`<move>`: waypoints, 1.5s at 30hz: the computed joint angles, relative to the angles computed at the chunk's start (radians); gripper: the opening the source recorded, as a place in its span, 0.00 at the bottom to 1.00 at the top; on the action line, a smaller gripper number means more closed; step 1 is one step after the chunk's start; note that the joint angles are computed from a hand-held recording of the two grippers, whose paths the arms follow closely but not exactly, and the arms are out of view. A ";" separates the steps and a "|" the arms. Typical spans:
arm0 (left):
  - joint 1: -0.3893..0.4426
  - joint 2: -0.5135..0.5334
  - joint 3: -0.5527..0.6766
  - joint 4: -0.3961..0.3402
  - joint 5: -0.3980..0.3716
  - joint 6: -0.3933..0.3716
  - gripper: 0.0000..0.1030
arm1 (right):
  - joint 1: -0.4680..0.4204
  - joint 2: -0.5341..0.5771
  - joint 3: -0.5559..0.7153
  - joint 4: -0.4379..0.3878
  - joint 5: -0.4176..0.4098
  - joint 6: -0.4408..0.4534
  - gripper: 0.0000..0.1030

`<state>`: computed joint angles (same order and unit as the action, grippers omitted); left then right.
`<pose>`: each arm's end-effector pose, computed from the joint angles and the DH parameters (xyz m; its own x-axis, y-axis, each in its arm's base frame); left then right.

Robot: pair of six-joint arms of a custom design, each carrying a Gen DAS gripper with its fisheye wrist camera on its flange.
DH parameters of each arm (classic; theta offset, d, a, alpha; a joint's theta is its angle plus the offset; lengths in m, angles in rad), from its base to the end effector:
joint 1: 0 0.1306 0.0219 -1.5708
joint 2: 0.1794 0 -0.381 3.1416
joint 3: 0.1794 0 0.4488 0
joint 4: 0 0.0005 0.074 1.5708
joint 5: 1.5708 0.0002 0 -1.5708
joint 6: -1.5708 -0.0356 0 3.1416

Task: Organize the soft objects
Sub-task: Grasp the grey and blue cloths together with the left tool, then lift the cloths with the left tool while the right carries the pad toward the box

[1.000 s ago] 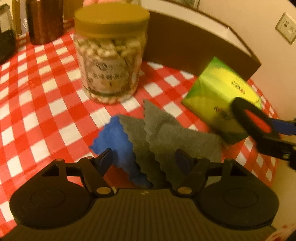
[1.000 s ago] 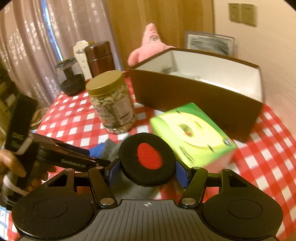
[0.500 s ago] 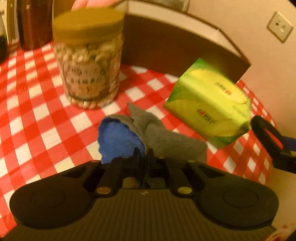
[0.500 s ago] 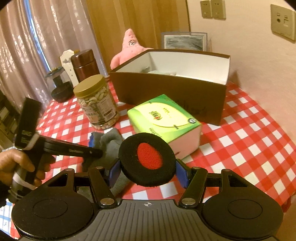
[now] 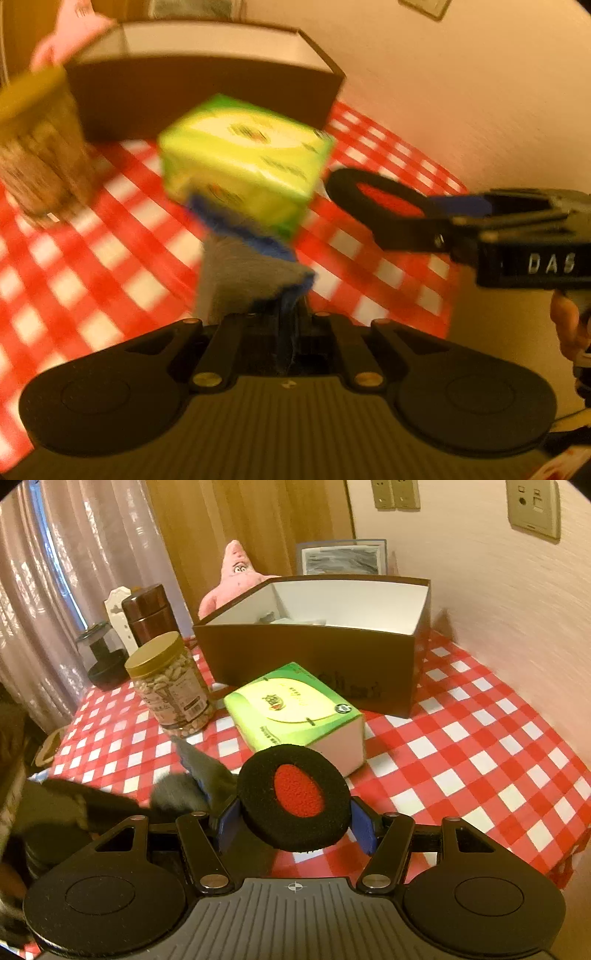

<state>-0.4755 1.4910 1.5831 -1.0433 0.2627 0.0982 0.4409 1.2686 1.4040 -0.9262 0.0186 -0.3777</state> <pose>0.5018 -0.2694 0.4626 -0.7768 0.2935 -0.5572 0.5024 0.8223 -0.2673 0.4498 0.2110 0.4913 -0.7506 0.0535 -0.6586 -0.1485 0.9576 0.2471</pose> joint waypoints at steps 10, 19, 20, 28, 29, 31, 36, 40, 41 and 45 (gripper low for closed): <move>-0.012 0.057 0.016 -0.044 0.007 0.080 0.16 | -0.029 -0.023 -0.034 -0.030 -0.011 -0.016 0.61; -0.008 0.007 0.070 -0.127 0.020 0.042 0.44 | -0.048 -0.022 -0.043 -0.027 -0.029 -0.020 0.61; -0.010 0.000 0.072 -0.114 0.009 0.048 0.46 | -0.049 -0.022 -0.044 -0.025 -0.031 -0.019 0.61; -0.024 0.043 0.075 -0.041 -0.169 0.087 0.68 | -0.048 -0.021 -0.043 -0.024 -0.034 -0.014 0.61; -0.021 0.069 0.085 -0.066 -0.168 0.096 0.68 | -0.048 -0.021 -0.044 -0.026 -0.034 -0.015 0.61; -0.009 0.107 0.097 -0.105 -0.128 0.139 0.68 | -0.049 -0.022 -0.047 -0.031 -0.034 -0.019 0.61; -0.007 0.114 0.070 -0.079 -0.119 0.179 0.71 | -0.055 -0.030 -0.059 -0.043 -0.034 -0.030 0.61; -0.009 0.116 0.061 -0.069 -0.110 0.207 0.73 | -0.059 -0.036 -0.067 -0.050 -0.032 -0.037 0.61; -0.011 0.118 0.062 -0.068 -0.115 0.208 0.73 | -0.061 -0.037 -0.069 -0.050 -0.032 -0.037 0.61; -0.020 0.129 0.078 -0.072 -0.123 0.212 0.67 | -0.065 -0.039 -0.073 -0.049 -0.034 -0.034 0.61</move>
<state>-0.4954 1.6199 1.6614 -1.1154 0.1399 0.3105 0.3754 1.2292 1.3310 -0.9755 -0.0150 -0.4119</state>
